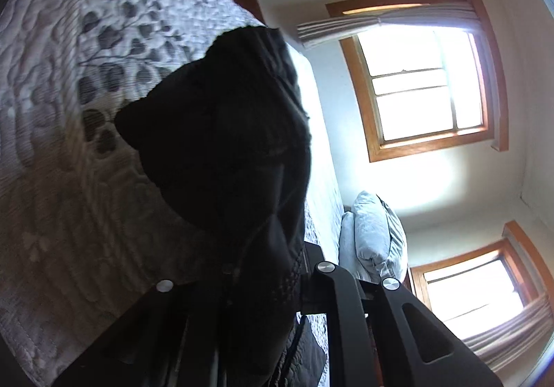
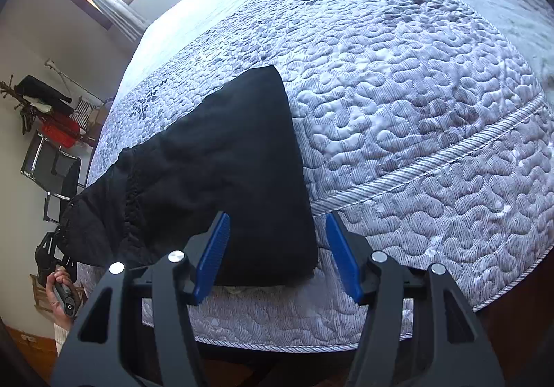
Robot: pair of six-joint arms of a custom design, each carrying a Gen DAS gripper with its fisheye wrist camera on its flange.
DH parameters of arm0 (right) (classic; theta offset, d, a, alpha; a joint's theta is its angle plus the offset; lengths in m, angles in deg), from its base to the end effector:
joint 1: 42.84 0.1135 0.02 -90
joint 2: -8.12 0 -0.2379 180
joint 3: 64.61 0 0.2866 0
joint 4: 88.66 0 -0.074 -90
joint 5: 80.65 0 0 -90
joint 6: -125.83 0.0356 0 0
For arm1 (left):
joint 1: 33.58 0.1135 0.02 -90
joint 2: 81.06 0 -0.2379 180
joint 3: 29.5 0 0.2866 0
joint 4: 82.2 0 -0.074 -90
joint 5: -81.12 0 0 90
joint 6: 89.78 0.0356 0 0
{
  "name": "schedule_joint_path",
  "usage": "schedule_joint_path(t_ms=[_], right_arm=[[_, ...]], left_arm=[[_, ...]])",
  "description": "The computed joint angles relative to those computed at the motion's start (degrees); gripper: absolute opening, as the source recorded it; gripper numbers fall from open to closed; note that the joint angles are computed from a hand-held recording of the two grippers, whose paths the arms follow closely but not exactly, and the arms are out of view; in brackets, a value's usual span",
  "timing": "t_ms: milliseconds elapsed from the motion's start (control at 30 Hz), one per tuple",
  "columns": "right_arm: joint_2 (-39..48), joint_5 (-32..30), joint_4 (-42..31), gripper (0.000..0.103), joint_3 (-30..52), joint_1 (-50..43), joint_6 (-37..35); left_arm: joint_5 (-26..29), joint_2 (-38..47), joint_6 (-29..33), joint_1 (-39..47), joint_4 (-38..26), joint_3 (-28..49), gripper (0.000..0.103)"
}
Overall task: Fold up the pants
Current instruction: 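Grasp the folded pants bundle with the left gripper and lift it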
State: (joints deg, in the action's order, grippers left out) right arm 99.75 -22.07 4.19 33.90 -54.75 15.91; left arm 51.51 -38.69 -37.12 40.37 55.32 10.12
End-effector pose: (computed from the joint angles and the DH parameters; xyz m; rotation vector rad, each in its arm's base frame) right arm 0.3257 -0.0497 0.2828 -0.2579 2.7405 0.6801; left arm 0.0837 0.1789 0.1951 -1.3589 1.5003 -0.8328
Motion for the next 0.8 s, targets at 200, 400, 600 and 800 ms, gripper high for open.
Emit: schedule_joint_path(t_ms=[200,400,600,800], right_arm=[[0.7,-0.8,0.0,0.058,0.2,-1.6,-0.2],[1.3,-1.4,0.0,0.058,0.1,-3.2,-0.6],[2.1,-1.8,-0.1,0.058,-0.3,-4.8,-1.1],[2.8,-2.1,-0.1,0.058,-0.5,-6.5,-1.5]], left_arm=[[-8.1,-4.5,-2.0,-11.8,2.2,3.3,0.013],[-19.7,-4.8,-1.4,-27.2,2.8,8.2,0.015],[-27.4,-1.1,4.2,-38.8,-0.3,14.9,0.016],[-36.0,4.2,7.4,-50.4,-0.3,18.7,0.018]])
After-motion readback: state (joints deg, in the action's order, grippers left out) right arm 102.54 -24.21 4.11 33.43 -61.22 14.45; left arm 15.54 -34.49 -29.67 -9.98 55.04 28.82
